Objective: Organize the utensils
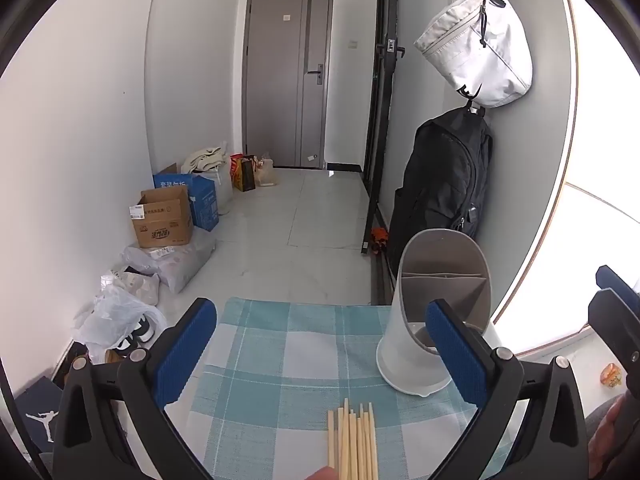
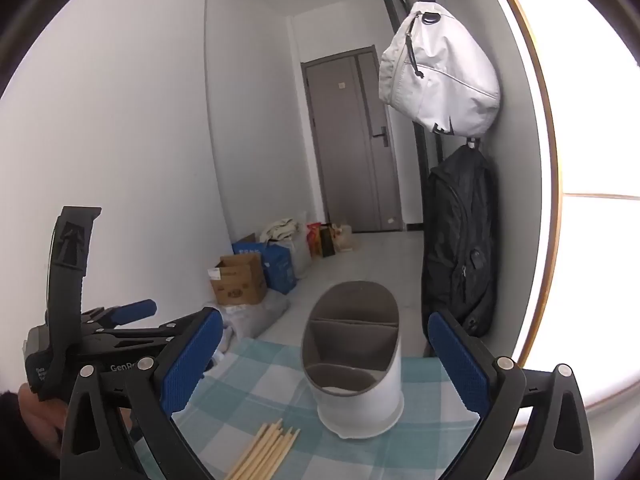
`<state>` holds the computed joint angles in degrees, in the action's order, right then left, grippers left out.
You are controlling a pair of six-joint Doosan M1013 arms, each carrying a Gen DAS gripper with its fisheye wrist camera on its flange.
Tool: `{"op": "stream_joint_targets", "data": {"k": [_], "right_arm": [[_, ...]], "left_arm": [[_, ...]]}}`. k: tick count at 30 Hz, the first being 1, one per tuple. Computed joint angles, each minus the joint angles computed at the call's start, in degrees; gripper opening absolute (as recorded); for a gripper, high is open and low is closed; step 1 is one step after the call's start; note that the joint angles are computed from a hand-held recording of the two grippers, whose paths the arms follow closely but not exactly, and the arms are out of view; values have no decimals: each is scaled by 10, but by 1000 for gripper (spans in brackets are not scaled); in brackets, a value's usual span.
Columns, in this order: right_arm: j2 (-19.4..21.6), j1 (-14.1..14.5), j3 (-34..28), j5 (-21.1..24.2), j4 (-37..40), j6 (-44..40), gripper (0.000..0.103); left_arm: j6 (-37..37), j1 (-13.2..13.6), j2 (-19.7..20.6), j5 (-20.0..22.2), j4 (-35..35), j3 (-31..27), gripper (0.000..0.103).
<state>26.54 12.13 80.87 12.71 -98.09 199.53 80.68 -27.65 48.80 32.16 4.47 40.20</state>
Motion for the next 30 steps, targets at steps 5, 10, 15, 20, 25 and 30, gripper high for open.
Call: {"op": "stream_joint_targets", "data": {"k": [5, 10, 15, 20, 25, 30], "right_arm": [[3, 5, -6, 9, 34, -42, 103], [9, 3, -20, 10, 96, -97, 103], [4, 1, -7, -4, 25, -34, 103], [6, 1, -8, -4, 26, -39, 103], [5, 0, -6, -8, 25, -36, 103], [5, 0, -6, -9, 9, -18, 103]], "left_arm": [[23, -1, 4, 3, -4, -8, 102], [14, 1, 12, 25, -4, -24, 102], [9, -1, 5, 11, 0, -9, 102], [-10, -2, 5, 9, 13, -9, 102], [-11, 0, 5, 8, 10, -8, 102], [-9, -1, 3, 0, 12, -2, 102]]}}
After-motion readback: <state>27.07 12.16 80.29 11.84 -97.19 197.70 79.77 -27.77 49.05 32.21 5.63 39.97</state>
